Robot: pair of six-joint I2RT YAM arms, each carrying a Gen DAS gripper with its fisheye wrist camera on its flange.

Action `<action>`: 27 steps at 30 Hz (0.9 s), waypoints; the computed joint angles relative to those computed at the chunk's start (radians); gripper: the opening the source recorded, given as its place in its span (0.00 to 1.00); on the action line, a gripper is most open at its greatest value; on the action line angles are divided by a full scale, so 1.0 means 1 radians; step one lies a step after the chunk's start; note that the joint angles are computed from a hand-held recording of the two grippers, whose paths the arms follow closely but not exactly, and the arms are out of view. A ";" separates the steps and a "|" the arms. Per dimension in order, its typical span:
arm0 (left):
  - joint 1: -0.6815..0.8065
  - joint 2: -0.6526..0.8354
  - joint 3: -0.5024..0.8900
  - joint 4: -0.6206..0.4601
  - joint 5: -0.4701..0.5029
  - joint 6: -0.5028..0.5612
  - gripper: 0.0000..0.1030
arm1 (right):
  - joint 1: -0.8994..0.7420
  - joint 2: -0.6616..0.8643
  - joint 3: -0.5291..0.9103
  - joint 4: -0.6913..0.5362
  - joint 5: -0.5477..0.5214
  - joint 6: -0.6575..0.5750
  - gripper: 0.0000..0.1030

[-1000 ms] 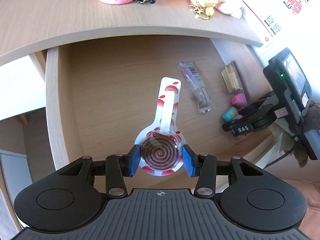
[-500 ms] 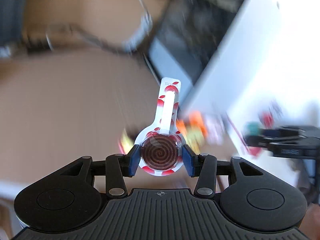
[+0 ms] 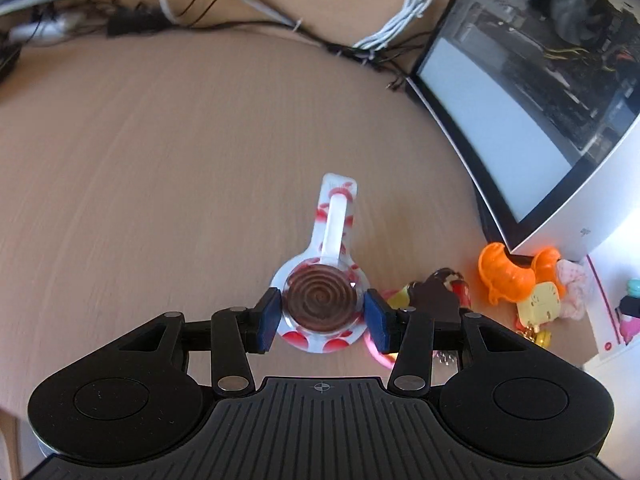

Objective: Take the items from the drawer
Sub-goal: 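Set the lollipop on the desk with the left while the right places the pink-teal toy by the case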

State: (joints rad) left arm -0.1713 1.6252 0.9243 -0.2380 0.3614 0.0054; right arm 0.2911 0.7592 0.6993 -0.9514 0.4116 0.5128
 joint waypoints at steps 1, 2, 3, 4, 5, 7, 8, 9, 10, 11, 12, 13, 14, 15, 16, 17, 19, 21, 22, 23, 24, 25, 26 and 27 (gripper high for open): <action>-0.006 0.001 -0.010 0.024 -0.005 0.010 0.49 | -0.007 0.003 -0.013 0.012 -0.003 -0.006 0.45; -0.013 0.001 -0.016 0.039 -0.015 0.021 0.49 | -0.011 0.007 -0.024 0.024 -0.007 -0.008 0.45; -0.019 0.003 -0.023 0.059 -0.027 0.027 0.48 | -0.031 0.009 -0.036 0.041 -0.020 -0.025 0.45; -0.024 -0.005 -0.030 0.067 -0.038 0.021 0.46 | -0.063 0.008 -0.054 0.065 -0.034 -0.053 0.45; -0.020 -0.013 -0.042 0.087 -0.035 0.011 0.46 | -0.065 0.040 -0.059 0.099 -0.030 -0.056 0.45; -0.020 -0.038 -0.069 0.149 -0.018 -0.040 0.46 | -0.119 0.063 -0.090 0.170 -0.054 -0.114 0.45; -0.011 -0.055 -0.078 0.163 -0.006 -0.056 0.46 | -0.119 0.067 -0.104 0.189 -0.057 -0.115 0.44; -0.003 -0.077 -0.086 0.168 0.004 -0.067 0.46 | -0.129 0.087 -0.123 0.233 -0.067 -0.123 0.44; 0.003 -0.104 -0.093 0.168 0.009 -0.074 0.46 | -0.149 0.097 -0.136 0.260 -0.083 -0.141 0.45; 0.005 -0.130 -0.101 0.169 0.012 -0.078 0.46 | -0.155 0.143 -0.154 0.315 -0.087 -0.148 0.44; 0.008 -0.158 -0.110 0.164 0.020 -0.079 0.46 | -0.155 0.183 -0.159 0.344 -0.084 -0.153 0.44; 0.018 -0.192 -0.124 0.154 0.038 -0.078 0.46 | -0.155 0.221 -0.165 0.376 -0.084 -0.162 0.44; 0.024 -0.220 -0.135 0.144 0.056 -0.080 0.46 | -0.155 0.253 -0.172 0.408 -0.081 -0.168 0.44; 0.027 -0.247 -0.147 0.135 0.071 -0.085 0.46 | -0.147 0.270 -0.185 0.445 -0.065 -0.172 0.44; 0.033 -0.281 -0.165 0.121 0.087 -0.090 0.46 | -0.142 0.287 -0.192 0.474 -0.053 -0.180 0.44; 0.040 -0.312 -0.180 0.107 0.102 -0.095 0.46 | -0.138 0.304 -0.196 0.497 -0.041 -0.189 0.44; 0.050 -0.374 -0.216 0.078 0.135 -0.111 0.46 | -0.144 0.315 -0.210 0.545 -0.037 -0.210 0.44; 0.046 -0.418 -0.252 0.040 0.167 -0.126 0.46 | -0.163 0.313 -0.218 0.571 -0.058 -0.230 0.45; 0.042 -0.428 -0.264 0.014 0.186 -0.121 0.46 | -0.174 0.314 -0.211 0.560 -0.074 -0.234 0.47; 0.031 -0.439 -0.279 -0.015 0.204 -0.106 0.46 | -0.183 0.309 -0.204 0.541 -0.094 -0.237 0.47; 0.018 -0.446 -0.297 -0.031 0.214 -0.091 0.46 | -0.189 0.289 -0.202 0.523 -0.110 -0.237 0.49; 0.000 -0.458 -0.316 -0.049 0.216 -0.079 0.46 | -0.190 0.259 -0.203 0.504 -0.119 -0.230 0.54; -0.020 -0.461 -0.328 -0.062 0.211 -0.070 0.46 | -0.186 0.221 -0.205 0.483 -0.120 -0.221 0.58; -0.042 -0.458 -0.336 -0.078 0.205 -0.063 0.46 | -0.176 0.176 -0.206 0.457 -0.115 -0.212 0.64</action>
